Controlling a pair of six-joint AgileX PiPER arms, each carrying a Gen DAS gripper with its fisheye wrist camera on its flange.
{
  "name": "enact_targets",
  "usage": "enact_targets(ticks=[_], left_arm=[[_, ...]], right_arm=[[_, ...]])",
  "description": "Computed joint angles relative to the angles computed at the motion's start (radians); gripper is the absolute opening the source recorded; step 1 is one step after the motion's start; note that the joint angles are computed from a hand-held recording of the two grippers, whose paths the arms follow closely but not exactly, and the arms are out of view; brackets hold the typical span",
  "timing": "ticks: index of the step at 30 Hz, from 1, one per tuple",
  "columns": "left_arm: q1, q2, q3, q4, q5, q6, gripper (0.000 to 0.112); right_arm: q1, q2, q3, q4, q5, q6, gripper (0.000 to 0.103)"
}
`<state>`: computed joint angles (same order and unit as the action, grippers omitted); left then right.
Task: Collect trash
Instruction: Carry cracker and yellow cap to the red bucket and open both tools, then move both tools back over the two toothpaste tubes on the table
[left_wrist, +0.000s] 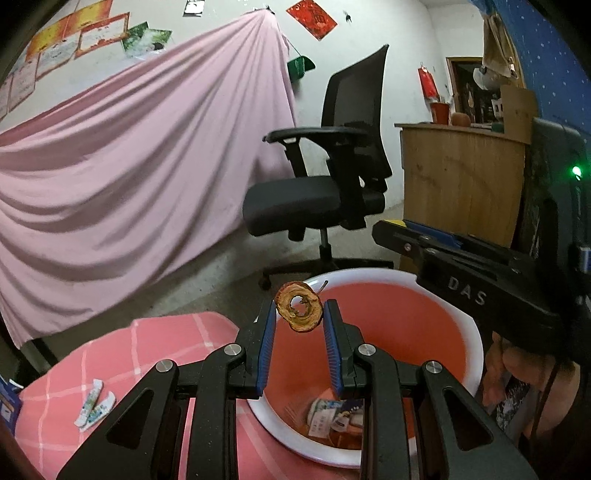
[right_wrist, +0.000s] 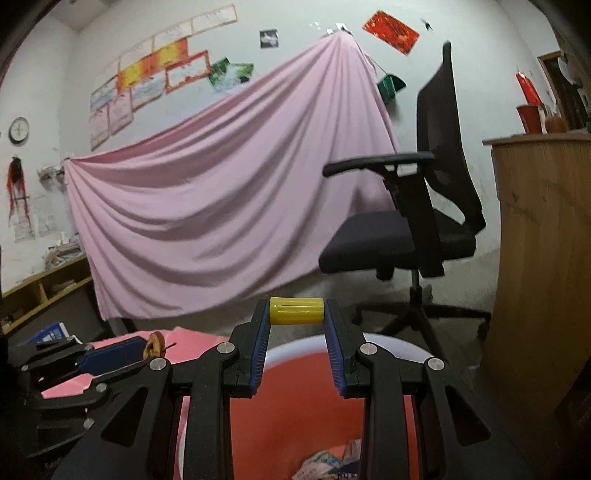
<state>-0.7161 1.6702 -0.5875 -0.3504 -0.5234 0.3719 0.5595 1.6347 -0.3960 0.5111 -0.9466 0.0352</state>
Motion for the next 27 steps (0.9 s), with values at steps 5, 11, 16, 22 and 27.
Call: enact_targets(ticks=[5, 11, 16, 22, 27], left_arm=[[0.011, 0.016, -0.030, 0.030, 0.059, -0.034, 0.022], [0.028, 0.021, -0.052, 0.044, 0.118, -0.052, 0.023], [0.041, 0.011, -0.028, 0.073, 0.105, -0.089, 0.037], [0.069, -0.019, 0.001, 0.067, 0.078, -0.106, 0.037], [0.117, -0.074, 0.045, 0.060, 0.048, -0.106, 0.037]], right_arm=[[-0.018, 0.002, -0.013, -0.012, 0.051, 0.002, 0.027], [-0.031, 0.003, -0.023, -0.017, 0.082, 0.003, 0.034], [-0.038, 0.004, -0.031, -0.014, 0.094, 0.002, 0.039], [-0.030, 0.002, -0.037, 0.012, 0.092, -0.011, 0.047], [-0.002, 0.004, -0.059, 0.069, 0.090, -0.054, 0.060]])
